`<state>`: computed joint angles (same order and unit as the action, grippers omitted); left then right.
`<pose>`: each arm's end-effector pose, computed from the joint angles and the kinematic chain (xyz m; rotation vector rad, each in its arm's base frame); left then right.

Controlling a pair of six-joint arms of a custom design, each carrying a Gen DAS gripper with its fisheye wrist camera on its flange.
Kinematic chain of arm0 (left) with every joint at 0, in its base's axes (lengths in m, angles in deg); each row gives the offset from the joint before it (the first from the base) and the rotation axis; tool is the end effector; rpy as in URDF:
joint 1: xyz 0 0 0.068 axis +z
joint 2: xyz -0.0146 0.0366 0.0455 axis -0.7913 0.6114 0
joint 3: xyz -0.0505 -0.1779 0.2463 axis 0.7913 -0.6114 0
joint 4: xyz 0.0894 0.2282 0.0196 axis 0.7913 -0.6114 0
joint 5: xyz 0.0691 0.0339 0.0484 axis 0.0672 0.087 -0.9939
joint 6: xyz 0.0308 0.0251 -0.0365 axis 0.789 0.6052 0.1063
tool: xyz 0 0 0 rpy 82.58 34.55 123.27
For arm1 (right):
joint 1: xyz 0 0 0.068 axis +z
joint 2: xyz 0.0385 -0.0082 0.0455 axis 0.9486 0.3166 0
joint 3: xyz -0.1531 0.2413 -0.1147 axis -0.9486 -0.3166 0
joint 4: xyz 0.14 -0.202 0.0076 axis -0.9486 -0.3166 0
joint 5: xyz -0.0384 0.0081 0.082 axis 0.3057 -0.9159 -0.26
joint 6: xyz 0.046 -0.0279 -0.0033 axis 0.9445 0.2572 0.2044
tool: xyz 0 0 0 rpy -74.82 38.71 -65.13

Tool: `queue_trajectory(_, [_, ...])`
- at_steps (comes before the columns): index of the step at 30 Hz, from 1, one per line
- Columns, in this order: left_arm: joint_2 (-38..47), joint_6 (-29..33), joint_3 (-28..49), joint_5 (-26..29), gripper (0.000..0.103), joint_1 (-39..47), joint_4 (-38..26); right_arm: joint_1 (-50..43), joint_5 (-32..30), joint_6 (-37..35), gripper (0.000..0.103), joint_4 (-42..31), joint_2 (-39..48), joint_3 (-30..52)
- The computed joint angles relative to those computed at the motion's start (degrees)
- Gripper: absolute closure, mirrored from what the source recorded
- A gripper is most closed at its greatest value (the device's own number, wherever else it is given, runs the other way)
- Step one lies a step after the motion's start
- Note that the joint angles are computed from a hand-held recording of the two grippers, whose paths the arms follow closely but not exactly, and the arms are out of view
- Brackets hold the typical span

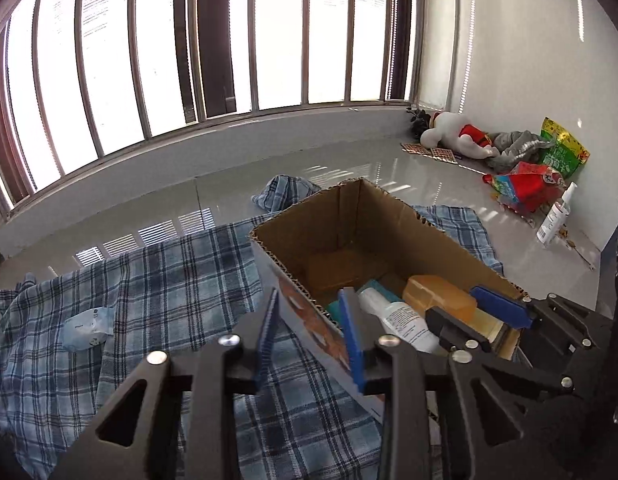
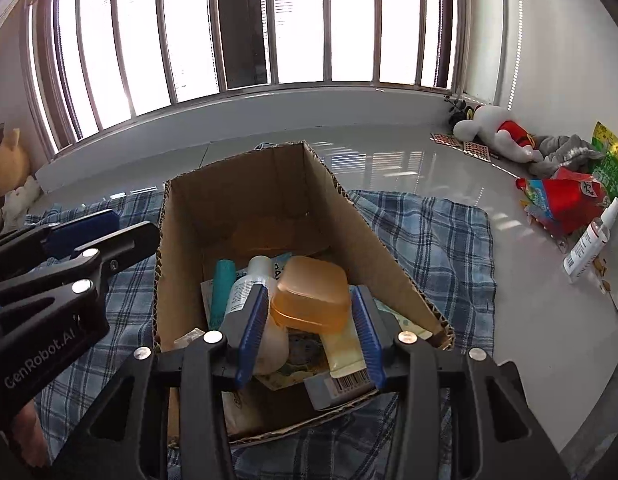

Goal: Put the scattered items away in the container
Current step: 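Carry the orange case and teal tube into the cardboard box and release both, then grasp the light-blue wet-wipes pack with the right gripper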

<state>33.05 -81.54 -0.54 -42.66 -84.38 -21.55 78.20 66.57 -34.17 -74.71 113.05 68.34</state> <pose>0.2518 -0.1381 0.2204 -0.1309 2.2955 0.0632 0.2711 0.0387 0.1767 -0.4308 2.2974 0.2018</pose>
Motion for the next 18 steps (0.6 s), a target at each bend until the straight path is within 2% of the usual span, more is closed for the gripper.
queue_trajectory(1, [-0.89,-0.20,-1.37,-0.99,0.007,0.08,0.76,0.39,0.53,0.11,0.059,0.32,-0.15,-0.24])
queue_trajectory(3, [-3.72,-0.60,-5.34,-3.19,0.006,-0.02,3.35,1.38,1.78,0.39,0.058,1.12,-0.60,-0.89])
queue_trajectory(7, [-7.84,-1.13,-10.38,-4.13,0.006,2.00,2.37,4.93,6.32,1.31,0.051,4.06,-3.65,-3.45])
queue_trajectory(9, [-10.11,-1.19,-13.37,-3.59,0.006,4.13,2.49,7.49,8.18,1.57,0.041,5.43,-6.20,-5.18])
queue_trajectory(10, [-11.27,-0.99,-14.85,-3.11,0.006,5.49,2.42,8.89,8.62,1.70,0.031,5.65,-7.25,-5.84])
queue_trajectory(11, [-12.53,-0.52,-16.47,-2.68,0.006,7.00,2.36,10.55,8.94,1.96,0.024,5.41,-8.05,-6.25])
queue_trajectory(15, [-19.32,4.85,-23.56,-0.16,0.006,15.05,1.04,19.60,9.40,2.45,0.024,4.31,-10.27,-7.42])
queue_trajectory(18, [-26.61,11.20,-28.40,3.04,0.006,24.41,-0.63,25.58,5.87,2.71,0.024,2.05,-7.89,-5.31])
